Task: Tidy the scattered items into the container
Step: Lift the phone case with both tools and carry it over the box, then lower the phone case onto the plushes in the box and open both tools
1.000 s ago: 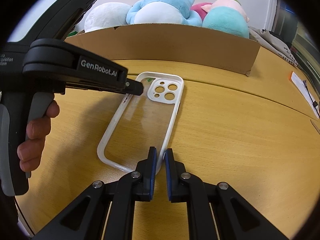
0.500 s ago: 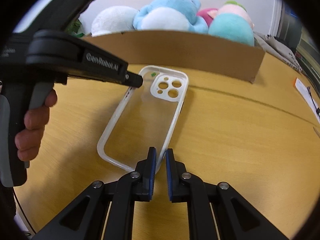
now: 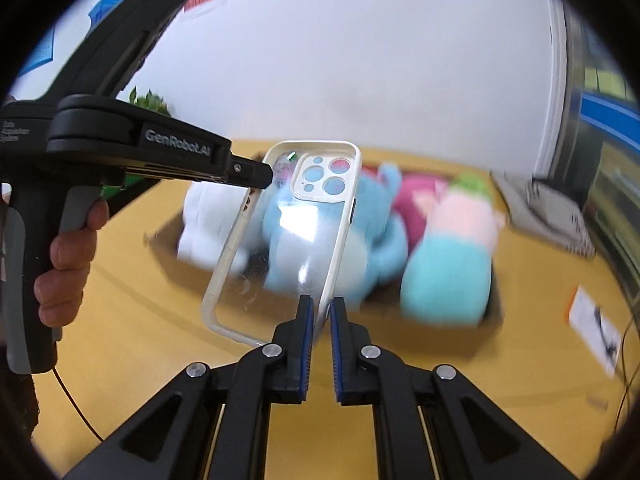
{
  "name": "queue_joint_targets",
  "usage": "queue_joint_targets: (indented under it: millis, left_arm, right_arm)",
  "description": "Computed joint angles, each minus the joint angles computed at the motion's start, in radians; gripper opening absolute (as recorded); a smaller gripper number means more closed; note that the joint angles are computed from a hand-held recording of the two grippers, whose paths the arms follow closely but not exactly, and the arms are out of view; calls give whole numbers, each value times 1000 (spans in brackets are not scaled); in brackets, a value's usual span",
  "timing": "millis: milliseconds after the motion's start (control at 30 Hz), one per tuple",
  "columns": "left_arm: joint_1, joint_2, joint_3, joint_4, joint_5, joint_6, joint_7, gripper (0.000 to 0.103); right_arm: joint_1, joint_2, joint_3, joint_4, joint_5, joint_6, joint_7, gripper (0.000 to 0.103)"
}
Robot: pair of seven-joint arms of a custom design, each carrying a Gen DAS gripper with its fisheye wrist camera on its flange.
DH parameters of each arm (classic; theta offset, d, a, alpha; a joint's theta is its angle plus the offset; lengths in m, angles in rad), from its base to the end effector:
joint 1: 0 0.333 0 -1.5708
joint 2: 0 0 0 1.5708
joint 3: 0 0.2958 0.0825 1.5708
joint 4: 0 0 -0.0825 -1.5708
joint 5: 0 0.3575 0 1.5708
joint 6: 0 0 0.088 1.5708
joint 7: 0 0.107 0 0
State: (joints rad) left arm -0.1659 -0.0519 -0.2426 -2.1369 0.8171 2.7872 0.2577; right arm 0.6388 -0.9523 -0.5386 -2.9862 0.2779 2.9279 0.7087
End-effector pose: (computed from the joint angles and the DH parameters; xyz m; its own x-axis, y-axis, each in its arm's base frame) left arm 0.4894 -0.2499 0.4901 0.1320 -0.9704 0.2023 -0.6538 -0.2386 -0.7181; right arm 0.3180 0.0269 0.4436 0.6668 -0.7453 -0.0038 -0.4410 -0.3904 -0.8082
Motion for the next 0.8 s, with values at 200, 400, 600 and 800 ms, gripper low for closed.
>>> queue_joint_targets:
  millis: [200,400,600,800]
  left_arm:
    - [13,160,70,224,-179,-12,286,7]
    - [38,346,102,429,-444,-62,565,7]
    - [40,489,122,535,-623,-97,691,10]
    - [-25,486,194,503,-668,-63,690,12]
  right_arm:
    - [254,225,-128,244,69,79,2,8]
    - [435,430,-258,453,189,11,-45,8]
    - [574,643,-386,578,368,-76,-129,7]
    - [514,673,-311,583,441,-56,-180,7]
